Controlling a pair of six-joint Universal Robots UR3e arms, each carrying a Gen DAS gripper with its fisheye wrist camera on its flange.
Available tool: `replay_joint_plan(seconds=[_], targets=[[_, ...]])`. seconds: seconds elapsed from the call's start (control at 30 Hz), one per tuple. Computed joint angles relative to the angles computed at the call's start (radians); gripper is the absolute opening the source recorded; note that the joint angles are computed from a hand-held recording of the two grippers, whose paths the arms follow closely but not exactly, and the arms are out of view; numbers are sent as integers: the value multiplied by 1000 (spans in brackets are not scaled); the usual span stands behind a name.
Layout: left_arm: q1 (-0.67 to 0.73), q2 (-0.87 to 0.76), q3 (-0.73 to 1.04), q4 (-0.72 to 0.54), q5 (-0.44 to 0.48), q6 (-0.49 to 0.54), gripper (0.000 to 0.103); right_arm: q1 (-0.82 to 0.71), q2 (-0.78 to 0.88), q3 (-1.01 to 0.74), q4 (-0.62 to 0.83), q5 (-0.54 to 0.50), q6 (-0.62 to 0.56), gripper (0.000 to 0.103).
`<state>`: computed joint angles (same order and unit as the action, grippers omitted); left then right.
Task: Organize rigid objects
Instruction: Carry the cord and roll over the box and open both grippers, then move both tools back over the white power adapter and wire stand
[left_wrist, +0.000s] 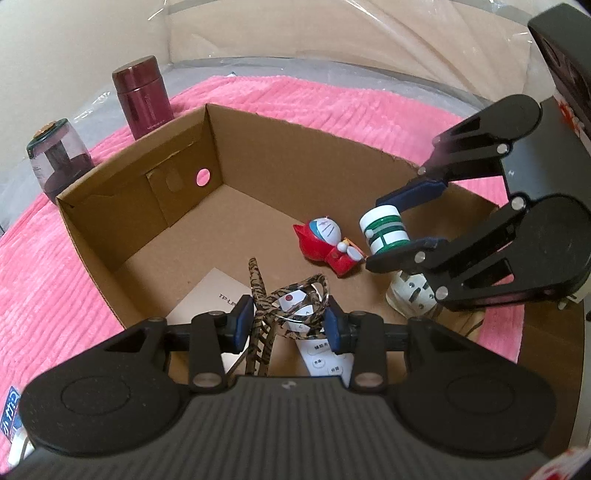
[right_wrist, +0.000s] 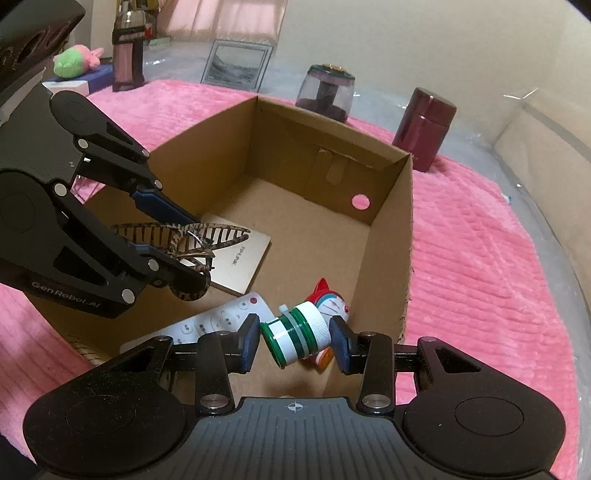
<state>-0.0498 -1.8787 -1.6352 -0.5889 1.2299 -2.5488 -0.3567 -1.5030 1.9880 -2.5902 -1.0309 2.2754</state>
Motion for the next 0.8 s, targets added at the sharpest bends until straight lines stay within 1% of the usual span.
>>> replay_joint_plan(seconds=[0.3, 0.63, 0.8], targets=[[-8, -8, 7, 11, 20, -5, 34, 5, 16, -19, 11, -8, 4, 38], [41, 71, -47, 64, -51, -69, 34, 15, 16, -32, 41, -23, 14, 38], [56, 98, -70, 75, -65, -90, 34, 11, 15, -25, 40, -19, 34, 38]])
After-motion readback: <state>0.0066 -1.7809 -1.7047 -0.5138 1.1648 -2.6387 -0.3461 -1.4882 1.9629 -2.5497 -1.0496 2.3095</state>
